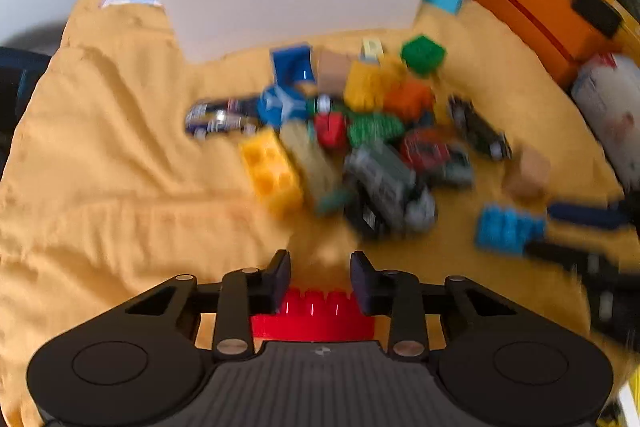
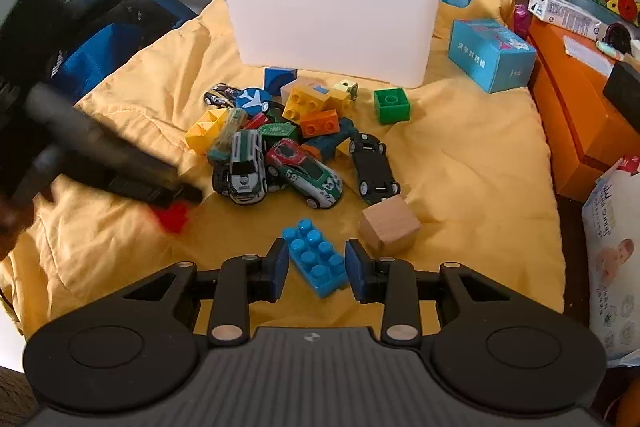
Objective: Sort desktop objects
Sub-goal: 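Lift the red brick in the left tool while the right tool holds the blue brick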
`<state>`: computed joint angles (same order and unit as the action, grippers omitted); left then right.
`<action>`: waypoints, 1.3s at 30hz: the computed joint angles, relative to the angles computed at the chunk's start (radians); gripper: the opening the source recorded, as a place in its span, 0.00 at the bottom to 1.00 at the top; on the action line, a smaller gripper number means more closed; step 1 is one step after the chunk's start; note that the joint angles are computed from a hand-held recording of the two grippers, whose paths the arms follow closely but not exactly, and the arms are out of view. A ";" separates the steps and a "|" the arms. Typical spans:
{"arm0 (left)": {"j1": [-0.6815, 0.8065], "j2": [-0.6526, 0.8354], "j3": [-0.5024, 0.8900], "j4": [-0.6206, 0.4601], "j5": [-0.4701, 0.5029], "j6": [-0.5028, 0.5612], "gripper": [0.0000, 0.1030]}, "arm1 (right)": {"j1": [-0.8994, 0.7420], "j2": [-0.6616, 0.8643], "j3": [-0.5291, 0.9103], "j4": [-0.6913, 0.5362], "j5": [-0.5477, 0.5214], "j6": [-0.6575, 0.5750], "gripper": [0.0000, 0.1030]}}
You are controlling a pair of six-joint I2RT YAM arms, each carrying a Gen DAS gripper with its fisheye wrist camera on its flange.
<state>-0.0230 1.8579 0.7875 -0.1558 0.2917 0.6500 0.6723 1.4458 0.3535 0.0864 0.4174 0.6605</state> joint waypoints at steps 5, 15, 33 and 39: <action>0.185 -0.062 -0.080 -0.074 0.105 0.221 0.36 | -0.011 0.014 -0.001 0.014 -0.023 0.002 0.36; 0.303 -0.210 -0.121 -0.183 0.051 0.176 0.39 | 0.016 0.030 0.052 -0.056 0.006 -0.102 0.38; 0.305 0.054 0.081 -0.330 0.169 0.015 0.46 | 0.026 0.145 0.096 -0.048 0.026 -0.330 0.38; 0.151 0.048 0.090 -0.291 0.185 0.200 0.24 | -0.037 0.139 0.115 -0.093 -0.042 -0.223 0.24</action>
